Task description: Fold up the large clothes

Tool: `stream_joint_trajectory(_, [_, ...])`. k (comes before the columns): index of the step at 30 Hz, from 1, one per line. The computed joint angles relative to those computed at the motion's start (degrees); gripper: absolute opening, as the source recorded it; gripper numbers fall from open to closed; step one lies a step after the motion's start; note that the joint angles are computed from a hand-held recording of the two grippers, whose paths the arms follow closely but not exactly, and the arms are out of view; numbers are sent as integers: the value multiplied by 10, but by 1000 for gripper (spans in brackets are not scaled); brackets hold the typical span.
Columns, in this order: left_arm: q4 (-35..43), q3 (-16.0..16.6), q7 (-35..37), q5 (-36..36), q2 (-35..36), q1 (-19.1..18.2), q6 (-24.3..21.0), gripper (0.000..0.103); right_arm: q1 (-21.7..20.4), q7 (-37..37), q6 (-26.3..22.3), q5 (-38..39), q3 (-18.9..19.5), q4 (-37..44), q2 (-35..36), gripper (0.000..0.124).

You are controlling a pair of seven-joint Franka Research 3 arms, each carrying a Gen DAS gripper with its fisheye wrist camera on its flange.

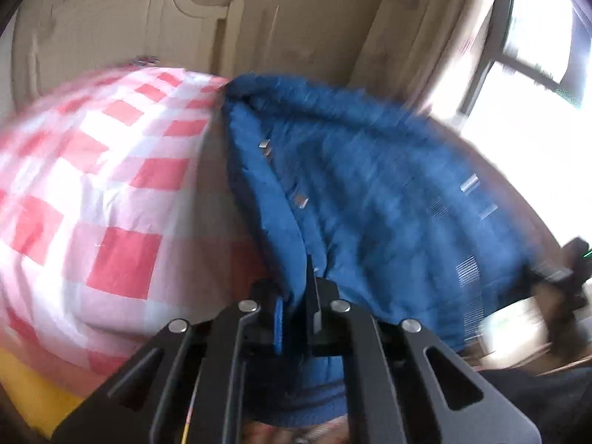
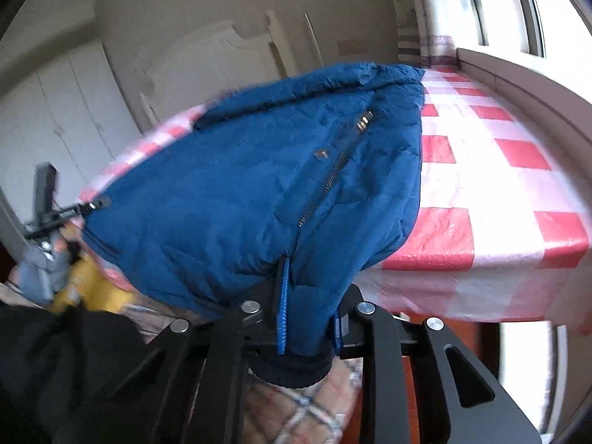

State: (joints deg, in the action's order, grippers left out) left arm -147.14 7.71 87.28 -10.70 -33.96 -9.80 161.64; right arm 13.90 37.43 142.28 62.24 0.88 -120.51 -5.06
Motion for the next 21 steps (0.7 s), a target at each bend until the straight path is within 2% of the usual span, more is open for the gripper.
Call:
stream_joint_trajectory(1, [-5, 25, 5, -5, -18, -23, 3, 7, -2, -24, -19, 37, -8, -2, -9, 22])
stream_joint_trajectory(3, [-11, 34, 22, -34, -55, -31, 4, 7, -6, -86, -62, 123, -27, -15, -41, 22])
stream_joint_trajectory(6, [-20, 62, 33, -63, -124, -66, 22, 7, -8, -167, -119, 227, -54, -37, -104, 21])
stream_joint_trajectory(9, [-22, 77, 48, -65, -189, -105, 64, 7, -3, -223, -115, 267, -55, -35, -153, 21])
stream_joint_trajectory(12, [1, 91, 38, -54, -185, -133, 104, 9, 6, -234, -73, 273, -46, 14, -147, 20])
stream_joint_trajectory(15, [61, 118, 10, -49, -113, -159, 137, 12, 14, -194, -26, 250, -32, 93, -86, 20])
stream_joint_trajectory(16, [85, 125, -1, -46, -81, -160, 139, 12, 14, -171, -6, 228, -25, 127, -56, 20])
stream_joint_trajectory(17, [112, 115, 17, -82, -44, -145, 132, 13, 15, -121, 14, 186, -16, 177, -8, 21])
stream_joint_trajectory(18, [136, 120, 6, -78, -15, -141, 121, 14, 11, -83, 16, 154, -11, 215, 29, 21])
stream_joint_trajectory(19, [174, 146, -30, -53, 32, -157, 108, 15, 6, -40, 17, 118, -4, 265, 77, 21])
stream_joint_trajectory(20, [219, 189, -71, -24, 82, -193, 91, 16, 5, 43, 27, 59, 1, 315, 127, 21])
stream_joint_trajectory(21, [257, 213, -78, -36, 126, -209, 68, 19, 7, 141, 29, -2, 0, 365, 177, 21])
